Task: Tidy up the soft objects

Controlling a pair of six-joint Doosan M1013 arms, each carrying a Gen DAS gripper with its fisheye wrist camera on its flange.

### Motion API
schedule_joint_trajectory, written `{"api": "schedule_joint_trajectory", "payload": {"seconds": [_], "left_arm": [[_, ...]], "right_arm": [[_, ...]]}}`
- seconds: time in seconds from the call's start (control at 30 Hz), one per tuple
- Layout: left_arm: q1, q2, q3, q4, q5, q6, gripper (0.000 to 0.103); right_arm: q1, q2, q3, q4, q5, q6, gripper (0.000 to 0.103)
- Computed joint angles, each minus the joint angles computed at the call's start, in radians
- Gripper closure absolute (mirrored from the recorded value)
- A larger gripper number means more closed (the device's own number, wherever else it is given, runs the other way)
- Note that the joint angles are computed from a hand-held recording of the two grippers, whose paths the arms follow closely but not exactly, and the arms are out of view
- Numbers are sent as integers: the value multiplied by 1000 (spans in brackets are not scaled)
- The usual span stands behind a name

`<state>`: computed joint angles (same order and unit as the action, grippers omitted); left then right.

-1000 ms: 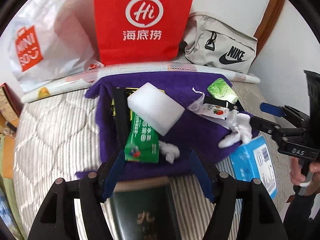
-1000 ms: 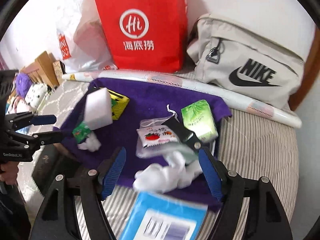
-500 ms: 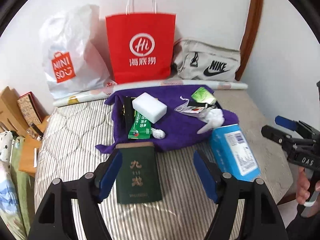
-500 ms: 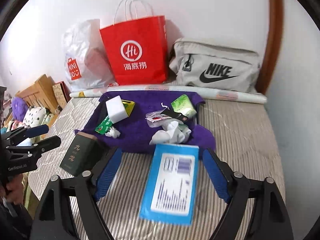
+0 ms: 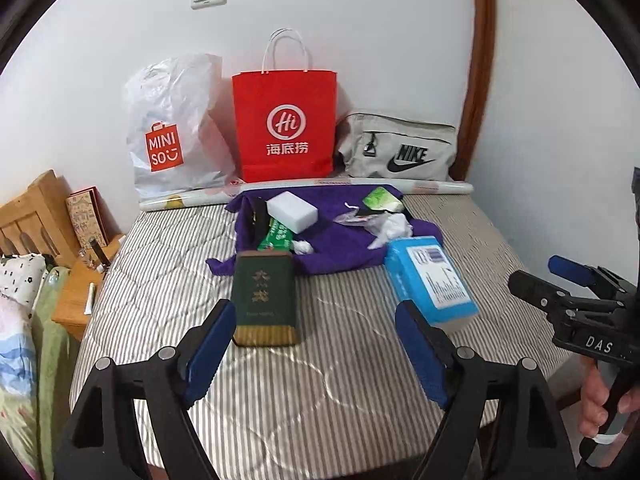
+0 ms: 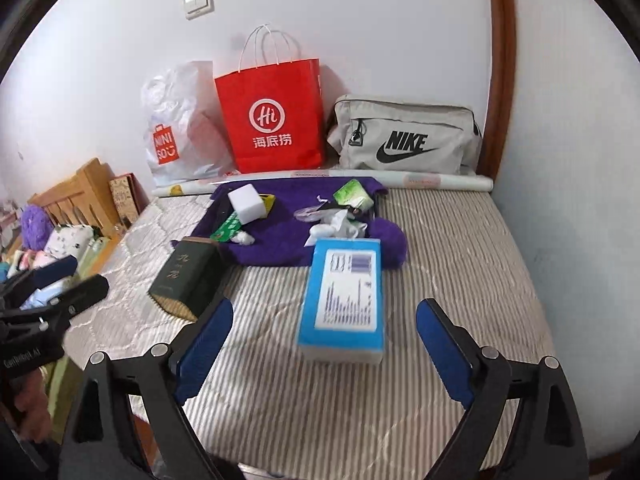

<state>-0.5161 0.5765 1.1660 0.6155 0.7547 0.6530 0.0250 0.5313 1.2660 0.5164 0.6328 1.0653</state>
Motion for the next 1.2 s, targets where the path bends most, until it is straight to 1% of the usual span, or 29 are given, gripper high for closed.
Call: {"api": "schedule_joint_trajectory", "payload": {"seconds": [0.07,0.1,0.17,0.3,0.53,0.67,0.77,1.2], "left_arm": [[-11,-12,22,31,1,-37,22],[-15,-17,32,38,3,-53,22],[-20,-26,48,43,-1,-75,22],[-28,-42,76,38,-9,-97,22],[-38,-63,106,68,-15,-137,22],[-45,-63,107,77,13,-141,22],[-45,-64,110,65,9,-133,22],[-49,-62,103,67,26,-127,22]], "right_arm": [[-8,-16,27,51,9,-36,11],[-9,-27,46,62,-3,-50,11],[-5,-47,79,50,-39,-57,11],[5,-78,127,15,-87,-57,11],[9,-100,158,15,-101,-64,11],[9,-107,169,21,-105,-69,11],[10,-113,175,13,-115,-64,11],[9,-120,183,34,-113,-89,11]]}}
